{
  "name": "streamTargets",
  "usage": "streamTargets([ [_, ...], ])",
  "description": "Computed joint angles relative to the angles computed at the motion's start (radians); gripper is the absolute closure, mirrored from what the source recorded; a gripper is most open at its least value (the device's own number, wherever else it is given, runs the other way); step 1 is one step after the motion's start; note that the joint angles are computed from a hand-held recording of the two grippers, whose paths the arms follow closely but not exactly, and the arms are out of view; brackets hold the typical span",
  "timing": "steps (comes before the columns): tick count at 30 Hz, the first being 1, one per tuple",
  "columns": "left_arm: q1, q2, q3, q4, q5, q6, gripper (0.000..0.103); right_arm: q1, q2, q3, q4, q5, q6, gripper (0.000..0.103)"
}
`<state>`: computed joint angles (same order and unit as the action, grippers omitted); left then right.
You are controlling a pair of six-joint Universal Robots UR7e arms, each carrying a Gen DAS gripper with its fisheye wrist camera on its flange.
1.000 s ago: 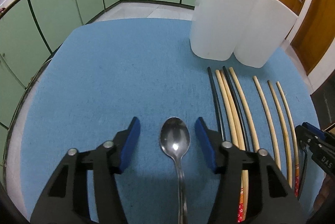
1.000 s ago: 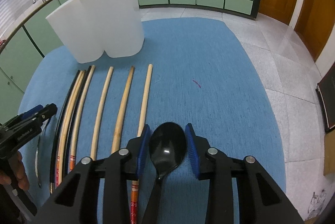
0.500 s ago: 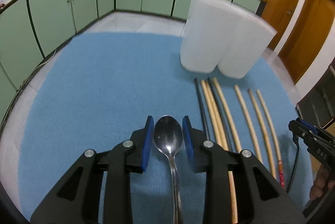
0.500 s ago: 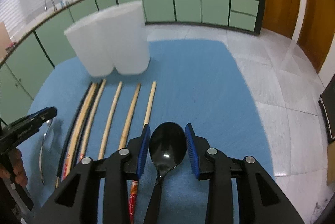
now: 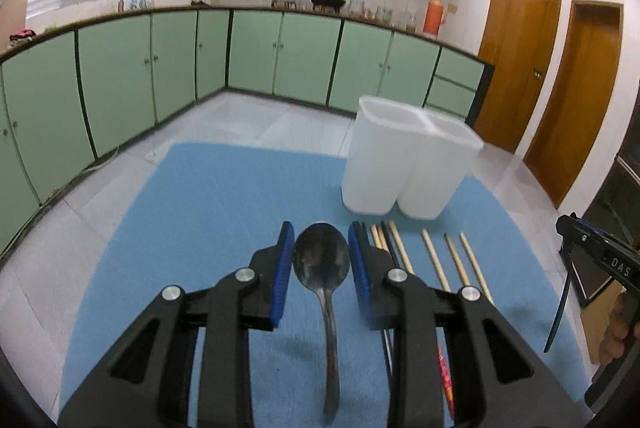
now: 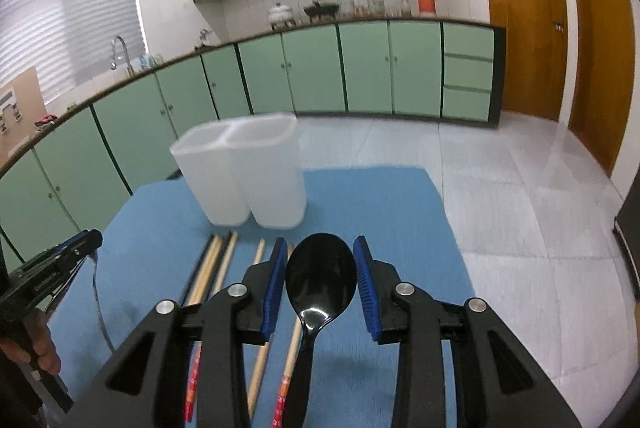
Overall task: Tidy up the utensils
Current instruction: 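Carry both spoons to the white holder and drop them in while opening both tools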
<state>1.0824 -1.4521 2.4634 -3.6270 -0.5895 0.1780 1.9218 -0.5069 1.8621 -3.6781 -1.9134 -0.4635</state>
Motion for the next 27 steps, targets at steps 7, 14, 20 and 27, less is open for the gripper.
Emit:
streamTargets([
  [7,-0.058,0.013,-0.028,-0.155,0.017,0.113,0.077,0.025,0.006,-0.043,-0.055,0.05,-0.048,0.07],
  [14,-0.087,0.02,-0.083,-0.231,-0.001,0.198,0.077,0.042,0.028,-0.118,-0.087,0.101,-0.078,0.069],
  [20,-0.108,0.042,-0.175,-0.285,-0.042,0.297,0.077,0.056,0.067,-0.237,-0.08,0.158,-0.088,0.07],
  [27,-0.103,0.109,-0.325,-0.287,-0.125,0.372,0.077,0.072,0.144,-0.412,-0.037,0.199,-0.084,0.069],
])
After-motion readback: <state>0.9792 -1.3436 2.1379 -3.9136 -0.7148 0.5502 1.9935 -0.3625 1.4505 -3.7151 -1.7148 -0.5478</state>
